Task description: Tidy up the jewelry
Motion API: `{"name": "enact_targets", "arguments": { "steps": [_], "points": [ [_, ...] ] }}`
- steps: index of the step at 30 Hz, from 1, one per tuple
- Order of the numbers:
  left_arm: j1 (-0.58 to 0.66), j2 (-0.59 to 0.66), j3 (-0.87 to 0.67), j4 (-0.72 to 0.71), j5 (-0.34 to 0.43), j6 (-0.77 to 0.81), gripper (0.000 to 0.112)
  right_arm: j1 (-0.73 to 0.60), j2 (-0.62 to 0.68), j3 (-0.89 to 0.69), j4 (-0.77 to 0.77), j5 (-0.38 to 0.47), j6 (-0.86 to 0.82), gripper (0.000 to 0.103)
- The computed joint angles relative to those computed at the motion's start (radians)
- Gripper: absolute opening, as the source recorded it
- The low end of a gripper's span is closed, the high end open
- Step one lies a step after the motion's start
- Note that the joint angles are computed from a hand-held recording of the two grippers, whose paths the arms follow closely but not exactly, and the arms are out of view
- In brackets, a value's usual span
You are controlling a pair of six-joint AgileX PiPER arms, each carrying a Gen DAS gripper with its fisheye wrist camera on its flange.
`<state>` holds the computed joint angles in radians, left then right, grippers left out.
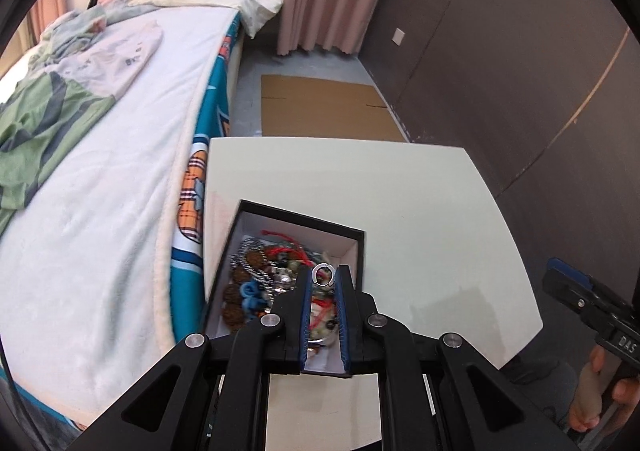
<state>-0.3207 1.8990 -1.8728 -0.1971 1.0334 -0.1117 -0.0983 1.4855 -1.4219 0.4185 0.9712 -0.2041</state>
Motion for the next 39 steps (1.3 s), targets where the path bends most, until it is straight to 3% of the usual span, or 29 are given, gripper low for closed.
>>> {"name": "enact_targets", "arguments": {
  "steps": [4, 5, 8, 9, 20, 22, 26, 29, 39],
  "points": [
    [0.072, -0.011, 0.011, -0.138, -0.007, 0.059, 0.014, 0.050, -0.009, -0.033, -0.051, 0.018, 0.052, 0.066],
    [0.087, -0.012, 0.014, -0.167, -0.007, 0.075, 0.021, 0.064, -0.009, -0.043, -0.067, 0.022, 0.068, 0.066],
    [0.116, -0.064, 0.075, -0.210, -0.051, 0.112, 0.071, 0.093, -0.008, -0.061, -0.094, 0.033, 0.105, 0.066],
    [0.125, -0.090, 0.108, -0.221, -0.075, 0.127, 0.076, 0.101, -0.011, -0.063, -0.101, 0.036, 0.115, 0.066],
    [0.185, -0.296, 0.271, -0.252, -0.113, 0.234, 0.076, 0.136, -0.111, -0.042, -0.157, 0.066, 0.197, 0.066],
    [0.188, -0.338, 0.307, -0.262, -0.126, 0.250, 0.081, 0.148, -0.149, -0.027, -0.187, 0.067, 0.223, 0.067],
    [0.179, -0.452, 0.403, -0.256, -0.168, 0.259, 0.092, 0.152, -0.230, 0.011, -0.217, 0.079, 0.252, 0.091],
    [0.151, -0.528, 0.460, -0.211, -0.199, 0.228, 0.097, 0.147, -0.286, 0.033, -0.236, 0.087, 0.267, 0.103],
    [-0.006, -0.743, 0.577, 0.031, -0.234, 0.060, 0.103, 0.115, -0.484, 0.066, -0.258, 0.155, 0.263, 0.103]
  ]
}}
